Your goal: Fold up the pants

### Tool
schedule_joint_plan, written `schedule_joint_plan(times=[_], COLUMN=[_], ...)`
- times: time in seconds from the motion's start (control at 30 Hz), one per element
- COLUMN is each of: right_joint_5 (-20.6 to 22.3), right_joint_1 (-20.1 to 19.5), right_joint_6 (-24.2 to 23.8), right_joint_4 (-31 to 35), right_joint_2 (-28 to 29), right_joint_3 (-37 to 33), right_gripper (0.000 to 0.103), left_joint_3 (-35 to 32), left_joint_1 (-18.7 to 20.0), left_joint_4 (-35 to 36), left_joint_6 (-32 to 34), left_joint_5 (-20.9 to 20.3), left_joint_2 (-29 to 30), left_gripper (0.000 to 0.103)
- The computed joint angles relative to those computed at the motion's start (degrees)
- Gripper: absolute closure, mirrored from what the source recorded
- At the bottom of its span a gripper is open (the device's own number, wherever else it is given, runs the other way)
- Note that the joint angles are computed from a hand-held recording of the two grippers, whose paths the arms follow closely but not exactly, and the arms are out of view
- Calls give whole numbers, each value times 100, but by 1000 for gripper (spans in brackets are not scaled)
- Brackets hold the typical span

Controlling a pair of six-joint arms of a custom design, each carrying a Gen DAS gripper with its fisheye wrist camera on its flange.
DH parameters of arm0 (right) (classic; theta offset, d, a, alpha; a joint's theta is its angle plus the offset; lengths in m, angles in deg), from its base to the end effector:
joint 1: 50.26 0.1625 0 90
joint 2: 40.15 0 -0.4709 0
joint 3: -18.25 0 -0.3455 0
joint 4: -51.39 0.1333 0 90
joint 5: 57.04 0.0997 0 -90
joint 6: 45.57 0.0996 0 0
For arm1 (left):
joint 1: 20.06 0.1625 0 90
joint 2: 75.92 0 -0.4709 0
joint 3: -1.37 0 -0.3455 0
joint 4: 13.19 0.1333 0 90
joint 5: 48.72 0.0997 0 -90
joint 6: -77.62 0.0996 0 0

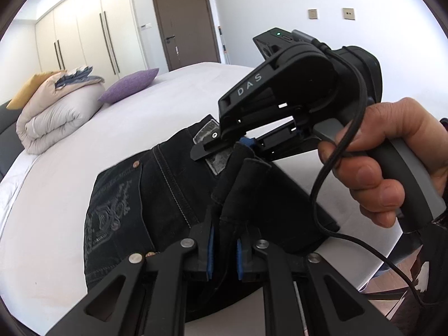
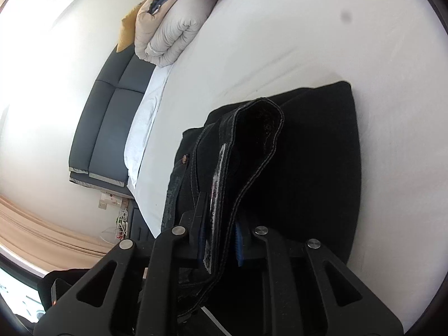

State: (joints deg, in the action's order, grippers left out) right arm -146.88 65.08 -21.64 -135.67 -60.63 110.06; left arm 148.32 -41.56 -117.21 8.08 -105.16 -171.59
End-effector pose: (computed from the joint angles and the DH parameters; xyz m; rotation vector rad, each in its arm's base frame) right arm 0.4138 -0.5617 -0.0465 -0.0365 2.8917 -0.5987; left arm -0.2539 -0.1024 0.2351 1.0890 2.1574 -0.7323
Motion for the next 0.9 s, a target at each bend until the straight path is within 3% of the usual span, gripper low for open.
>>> schedule_joint_plan(times=[0.3,0.53,0.67,0.77,0.83,0.9], right_joint_5=[106,73,53,-69,-149,-319], right_joint_1=[-310,-433,-512,-456,-425,-405], right_joint_6=[156,84,-19,-31,-40,7], right_joint_4=[-1078,-1307,-1531,-1335,-1246,-1333], right_joint_2=[-404,-358,-239,-302,-431,-606], right_joint_3=[1212,1274,1400,1408,1531,1747], right_gripper=[88,88,88,86,83,81], left_joint_3=[107,176,336,309,255,165], left_joint_1=[395,666,506,549,368,247], left_joint_4=[-1004,-1537,-1704,-1748,-1515,-1272], left_joint_6=[712,1141,1081,1027,732,510], left_joint_5=[-28,72,-34,-50,-207,-271], left_joint_2=[517,868,1042,905,551,16], left_gripper=[92,90,84,60,37,21])
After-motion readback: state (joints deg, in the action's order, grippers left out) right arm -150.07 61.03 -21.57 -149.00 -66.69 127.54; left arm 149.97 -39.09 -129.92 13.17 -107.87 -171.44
